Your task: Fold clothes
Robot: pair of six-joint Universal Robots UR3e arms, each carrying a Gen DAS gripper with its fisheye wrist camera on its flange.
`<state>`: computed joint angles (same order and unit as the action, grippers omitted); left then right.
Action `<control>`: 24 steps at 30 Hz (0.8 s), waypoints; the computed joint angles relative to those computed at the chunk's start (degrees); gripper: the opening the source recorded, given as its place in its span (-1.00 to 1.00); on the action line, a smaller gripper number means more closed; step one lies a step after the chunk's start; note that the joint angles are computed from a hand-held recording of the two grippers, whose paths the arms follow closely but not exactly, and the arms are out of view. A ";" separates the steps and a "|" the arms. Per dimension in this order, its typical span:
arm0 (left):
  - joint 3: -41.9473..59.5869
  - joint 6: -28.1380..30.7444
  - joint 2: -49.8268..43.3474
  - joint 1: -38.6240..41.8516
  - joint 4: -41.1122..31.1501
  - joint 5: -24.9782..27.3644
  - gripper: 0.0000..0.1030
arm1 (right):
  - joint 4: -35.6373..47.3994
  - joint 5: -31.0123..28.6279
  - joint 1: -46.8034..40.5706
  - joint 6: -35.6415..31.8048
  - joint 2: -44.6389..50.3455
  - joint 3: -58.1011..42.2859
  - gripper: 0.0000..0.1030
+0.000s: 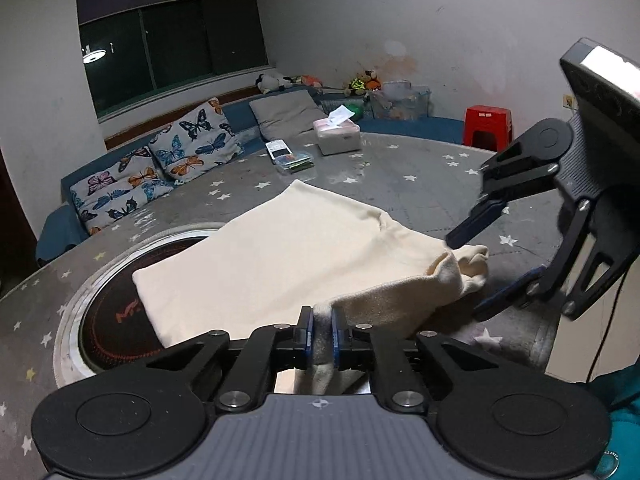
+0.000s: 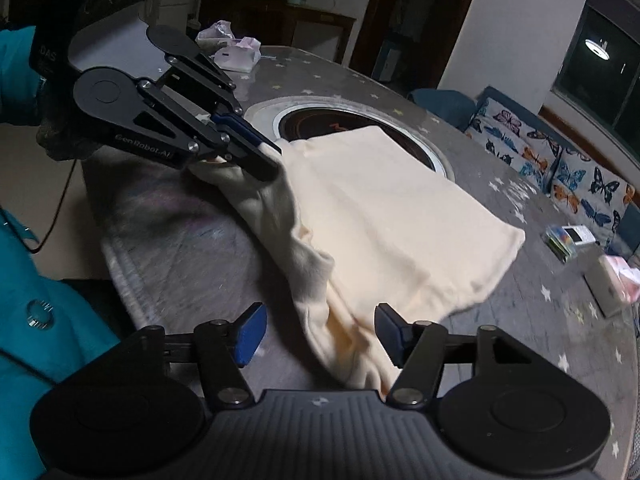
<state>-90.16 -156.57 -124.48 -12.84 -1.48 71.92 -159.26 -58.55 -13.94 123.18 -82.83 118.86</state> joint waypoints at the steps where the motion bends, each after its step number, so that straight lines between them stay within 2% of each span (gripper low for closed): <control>1: 0.43 0.06 -0.23 0.15 -0.51 -0.25 -0.82 | -1.01 -0.06 0.51 0.28 1.38 -0.66 0.15; 3: 0.35 -0.07 -0.30 0.42 -0.87 -0.63 -0.82 | -2.91 -0.16 1.49 0.82 4.12 -2.09 0.07; 5: 0.10 -0.39 -0.16 0.76 -1.26 -0.98 -0.81 | -3.38 -0.24 2.22 1.35 6.35 -3.83 -0.17; 6: -1.47 -0.37 0.73 0.97 -0.89 -1.29 -0.78 | -1.97 -0.25 2.30 1.65 6.85 -5.00 -0.40; 7: -2.24 -0.36 1.18 1.16 -0.79 -1.35 -0.74 | -0.55 -0.25 2.37 1.94 7.35 -6.18 -0.54; 8: -3.29 -0.10 1.81 1.39 -0.56 -1.49 -0.73 | 0.88 -0.24 2.43 2.23 7.87 -7.38 -0.58; 9: -4.76 0.44 2.69 1.61 -0.03 -1.54 -0.63 | 2.30 -0.23 2.49 2.52 8.39 -8.59 -0.61; 10: -5.97 0.89 3.18 1.57 0.88 -0.97 -0.29 | 3.61 -0.06 2.39 2.98 8.66 -9.56 -0.65; 12: -8.59 2.35 4.18 1.65 2.69 -0.34 -0.14 | 6.01 0.52 1.93 4.16 8.78 -11.12 -0.67; 18: -14.21 7.86 5.50 1.34 6.68 2.22 -0.13 | 9.83 1.76 1.34 6.82 9.49 -14.63 -0.71; 24: -15.72 11.99 3.77 0.38 10.77 5.36 -0.10 | 8.16 1.47 1.81 8.85 9.79 -15.05 -0.74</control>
